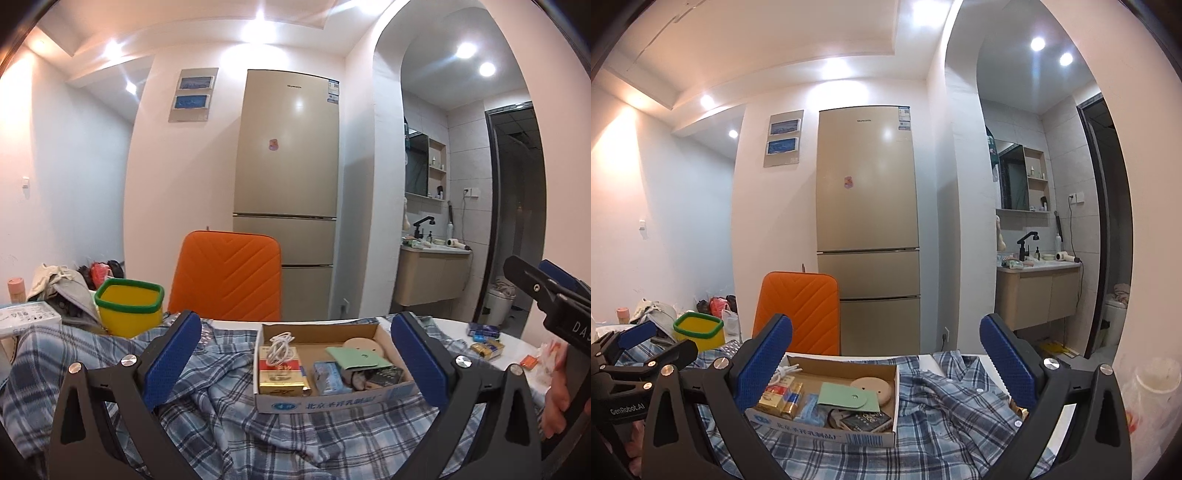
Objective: Organize soft objects
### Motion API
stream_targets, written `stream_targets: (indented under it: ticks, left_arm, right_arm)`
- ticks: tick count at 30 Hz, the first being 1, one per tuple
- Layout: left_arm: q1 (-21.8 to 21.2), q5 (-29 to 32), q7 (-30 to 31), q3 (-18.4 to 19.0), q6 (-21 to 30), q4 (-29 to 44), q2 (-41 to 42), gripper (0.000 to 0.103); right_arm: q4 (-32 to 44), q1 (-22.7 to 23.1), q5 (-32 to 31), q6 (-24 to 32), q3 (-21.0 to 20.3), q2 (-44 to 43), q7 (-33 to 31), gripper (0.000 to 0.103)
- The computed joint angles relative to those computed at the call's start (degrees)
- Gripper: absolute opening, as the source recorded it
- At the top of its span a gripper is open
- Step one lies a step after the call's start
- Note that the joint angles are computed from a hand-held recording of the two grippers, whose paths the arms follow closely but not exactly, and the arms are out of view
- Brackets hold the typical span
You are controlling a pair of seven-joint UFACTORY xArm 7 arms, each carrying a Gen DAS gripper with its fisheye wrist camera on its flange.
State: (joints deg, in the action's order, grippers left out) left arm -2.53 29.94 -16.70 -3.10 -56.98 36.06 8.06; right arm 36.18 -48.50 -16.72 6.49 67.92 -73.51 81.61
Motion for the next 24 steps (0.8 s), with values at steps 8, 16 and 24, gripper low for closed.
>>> stream_targets:
  ticks: [8, 16, 24]
  left_arm:
    - [-1.34, -5.81, 5.01, -0.56, -3.73, -1.56, 2.74, 0.102]
    - [-0.17, -3.50, 2.04, -0.48, -3.11, -0.30, 3.85, 0.102]
    - [0.15, -3.21, 2.33, -0.28, -4.93, -0.64, 4.08, 0.102]
  right_arm:
    - [-1.08, -1.59, 0.59, 0.29, 3.97, -0.02, 2.36, 0.103]
    - [-1.63, -1.71, 0.52, 0.64, 5.23, -0.03, 3.86, 0.103]
    - [-2.25, -0.81, 0.42, 1.92, 5.33, -1.40, 5.79, 0.103]
